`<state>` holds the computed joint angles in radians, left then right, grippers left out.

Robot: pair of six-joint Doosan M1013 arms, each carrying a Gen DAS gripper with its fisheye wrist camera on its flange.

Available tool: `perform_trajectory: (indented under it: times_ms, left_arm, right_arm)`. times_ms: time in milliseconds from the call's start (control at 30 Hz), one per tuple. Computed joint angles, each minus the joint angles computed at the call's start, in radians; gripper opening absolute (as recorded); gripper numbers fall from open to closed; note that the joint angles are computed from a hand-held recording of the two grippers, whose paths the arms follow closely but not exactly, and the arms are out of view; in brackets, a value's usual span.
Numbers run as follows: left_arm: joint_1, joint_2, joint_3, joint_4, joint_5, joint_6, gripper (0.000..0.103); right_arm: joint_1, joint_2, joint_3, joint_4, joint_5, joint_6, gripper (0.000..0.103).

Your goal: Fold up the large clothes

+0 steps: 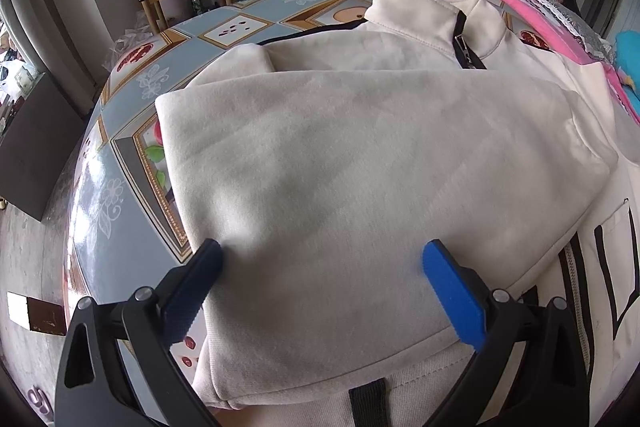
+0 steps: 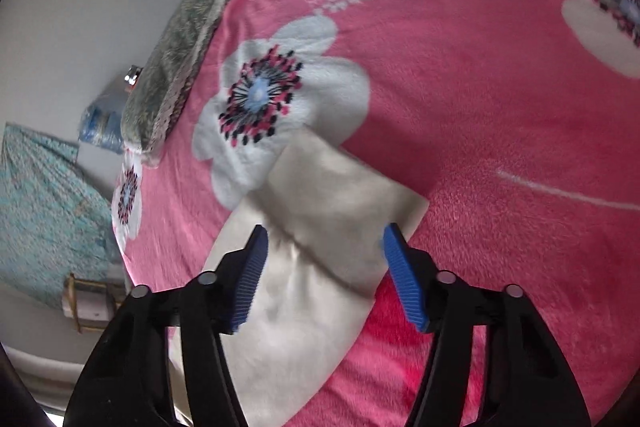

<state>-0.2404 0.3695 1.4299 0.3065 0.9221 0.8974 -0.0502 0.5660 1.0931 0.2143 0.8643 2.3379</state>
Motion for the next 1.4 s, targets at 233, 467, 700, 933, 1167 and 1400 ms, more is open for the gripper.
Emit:
perform_trajectory:
  times_ms: [233,467,700,933,1167,1400]
  left_arm:
    - [0.001,0.004,-0.008,-0.006,0.013,0.001,0.098]
    - [0.002,0.005,-0.011,-0.008,0.016,0.006,0.098]
    - [0.0,0.004,-0.007,-0.001,0.008,-0.003,0.098]
    - [-0.002,-0.002,0.005,0.012,-0.009,-0.005,0.098]
    - [-0.012,-0.071,0.072,0.098,-0.139,-0.101,0.098]
    - [0.001,-0.075,0.076,0.038,-0.086,-0.067,0.098]
  right_arm:
    - [0.022,0.02,-0.013,-0.118,0.007,0.047,0.008]
    - [0.099,-0.028,-0.03,-0.356,-0.032,0.016,0.004]
    - [0.197,-0.12,-0.043,-0.326,-0.161,-0.188,0.004]
    - [0.281,-0.141,-0.109,-0.167,-0.2,-0.425,0.004]
    - [0.344,-0.096,-0.206,0.004,-0.146,-0.593,0.004]
    - [0.412,-0.025,-0.298,0.193,-0.081,-0.773,0.004]
